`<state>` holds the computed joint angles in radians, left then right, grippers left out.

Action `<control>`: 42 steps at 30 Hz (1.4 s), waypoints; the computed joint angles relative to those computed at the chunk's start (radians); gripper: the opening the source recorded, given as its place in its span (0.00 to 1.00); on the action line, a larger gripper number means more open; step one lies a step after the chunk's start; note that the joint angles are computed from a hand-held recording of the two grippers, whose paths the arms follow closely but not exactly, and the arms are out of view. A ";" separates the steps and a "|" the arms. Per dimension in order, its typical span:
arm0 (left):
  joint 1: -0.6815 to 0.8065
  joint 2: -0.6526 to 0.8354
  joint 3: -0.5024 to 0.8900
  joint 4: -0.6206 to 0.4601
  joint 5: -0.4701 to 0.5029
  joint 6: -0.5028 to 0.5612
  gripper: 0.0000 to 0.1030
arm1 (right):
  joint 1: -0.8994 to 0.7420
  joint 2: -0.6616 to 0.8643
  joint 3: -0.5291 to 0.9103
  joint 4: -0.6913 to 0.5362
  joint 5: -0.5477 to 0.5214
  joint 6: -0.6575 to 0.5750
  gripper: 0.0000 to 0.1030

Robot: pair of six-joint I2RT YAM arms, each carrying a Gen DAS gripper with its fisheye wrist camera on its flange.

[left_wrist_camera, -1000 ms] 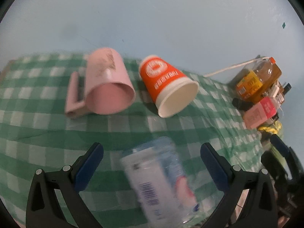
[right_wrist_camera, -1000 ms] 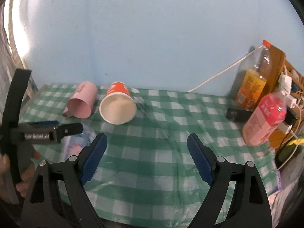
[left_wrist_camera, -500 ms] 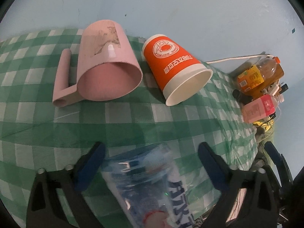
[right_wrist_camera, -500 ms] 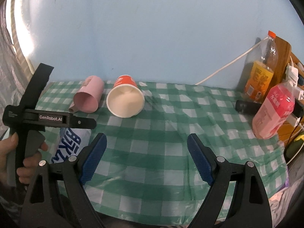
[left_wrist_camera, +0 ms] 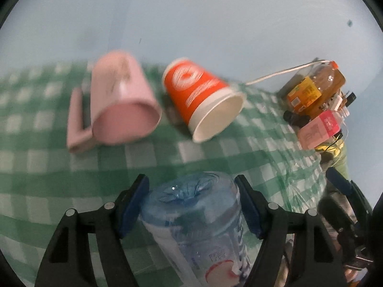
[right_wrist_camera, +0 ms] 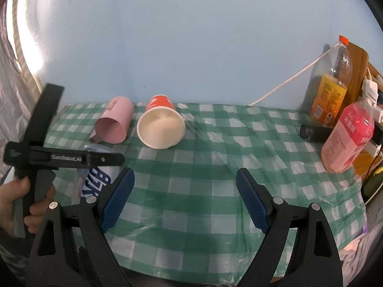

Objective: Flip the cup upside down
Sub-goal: 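Rotate the bottle cap-up with the left gripper and lower it onto the tablecloth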

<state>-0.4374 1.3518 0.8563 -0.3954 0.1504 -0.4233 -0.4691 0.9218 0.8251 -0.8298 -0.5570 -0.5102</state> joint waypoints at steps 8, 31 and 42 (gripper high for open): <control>-0.172 -0.092 0.013 0.056 -0.344 0.033 0.73 | -0.019 -0.033 0.001 -0.010 -0.028 0.004 0.84; -0.345 -0.021 -0.071 0.256 -0.652 0.053 0.88 | -0.114 0.001 -0.024 -0.018 -0.062 -0.036 0.84; -0.393 -0.073 -0.096 0.261 -0.710 0.058 1.00 | -0.138 0.012 -0.032 -0.025 -0.077 -0.055 0.84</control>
<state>-0.8301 1.2786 0.7608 -0.1341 -0.5591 -0.3650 -0.6072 0.9337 0.7930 -0.8549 -0.6338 -0.5655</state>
